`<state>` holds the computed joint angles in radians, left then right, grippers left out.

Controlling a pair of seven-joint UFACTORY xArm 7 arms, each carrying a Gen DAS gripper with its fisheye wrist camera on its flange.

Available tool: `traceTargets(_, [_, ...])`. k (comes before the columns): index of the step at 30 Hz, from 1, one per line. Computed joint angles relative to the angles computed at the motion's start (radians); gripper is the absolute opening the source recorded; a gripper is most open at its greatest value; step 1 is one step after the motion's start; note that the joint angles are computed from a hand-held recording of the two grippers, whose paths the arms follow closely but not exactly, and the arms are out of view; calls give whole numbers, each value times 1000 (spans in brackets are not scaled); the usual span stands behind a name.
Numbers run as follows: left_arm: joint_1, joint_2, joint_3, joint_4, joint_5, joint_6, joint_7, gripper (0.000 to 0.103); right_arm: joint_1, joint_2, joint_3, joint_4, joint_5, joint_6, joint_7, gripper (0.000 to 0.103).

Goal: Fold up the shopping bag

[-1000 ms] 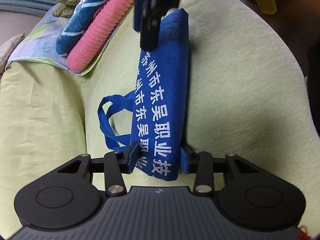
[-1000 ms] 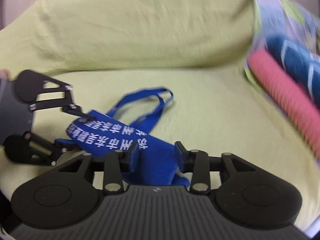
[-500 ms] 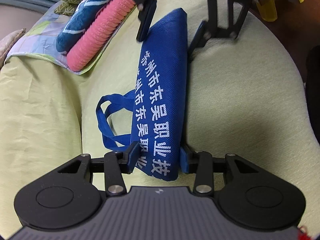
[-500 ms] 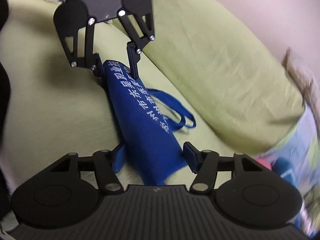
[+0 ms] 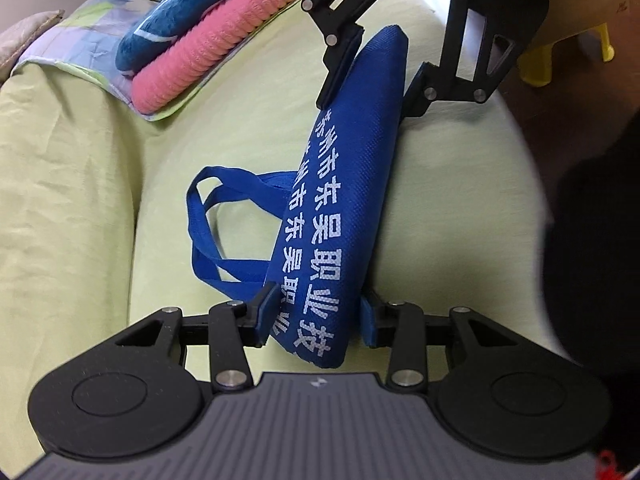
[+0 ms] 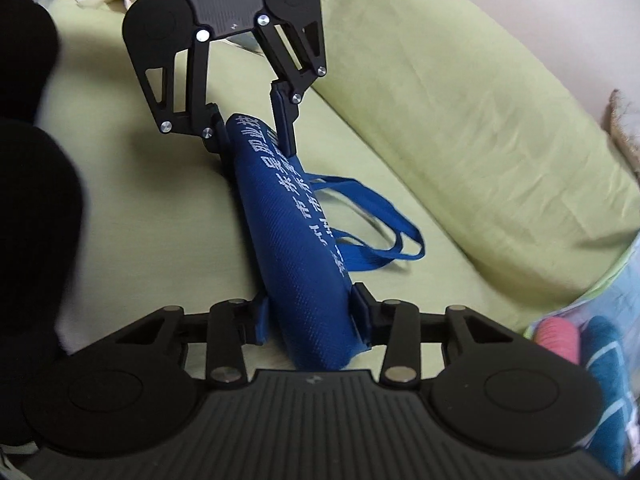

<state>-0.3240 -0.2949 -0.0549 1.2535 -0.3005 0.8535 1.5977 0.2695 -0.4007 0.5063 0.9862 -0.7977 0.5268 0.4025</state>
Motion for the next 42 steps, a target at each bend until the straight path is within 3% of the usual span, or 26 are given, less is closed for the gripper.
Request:
traceTargets(5, [16, -113, 9, -65, 14, 98, -85, 46, 105, -28, -66, -17, 193, -14, -102, 36])
traceTargets(11, [30, -105, 26, -24, 4, 175, -203, 47, 210, 11, -196, 59, 585, 13, -167, 35])
traceTargets(16, [40, -27, 14, 51, 10, 177, -253, 47, 237, 37, -296, 121, 878, 66, -174, 34])
traceTargets(21, [50, 16, 4, 81, 8, 161, -280, 47, 216, 63, -328, 157, 1038, 109, -143, 33])
traceTargets(25, [52, 37, -1, 91, 4, 146, -296, 50, 181, 103, -316, 186, 1064, 127, -82, 34])
traceTargets(32, [59, 61, 1, 126, 3, 156, -271, 58, 139, 147, -289, 257, 999, 200, 36, 34])
traceTargets(40, [83, 73, 12, 181, -13, 160, -275, 59, 122, 197, -273, 308, 931, 221, 158, 36])
traceTargets(42, [86, 64, 13, 179, -18, 150, -277, 54, 120, 214, -267, 325, 902, 229, 190, 36])
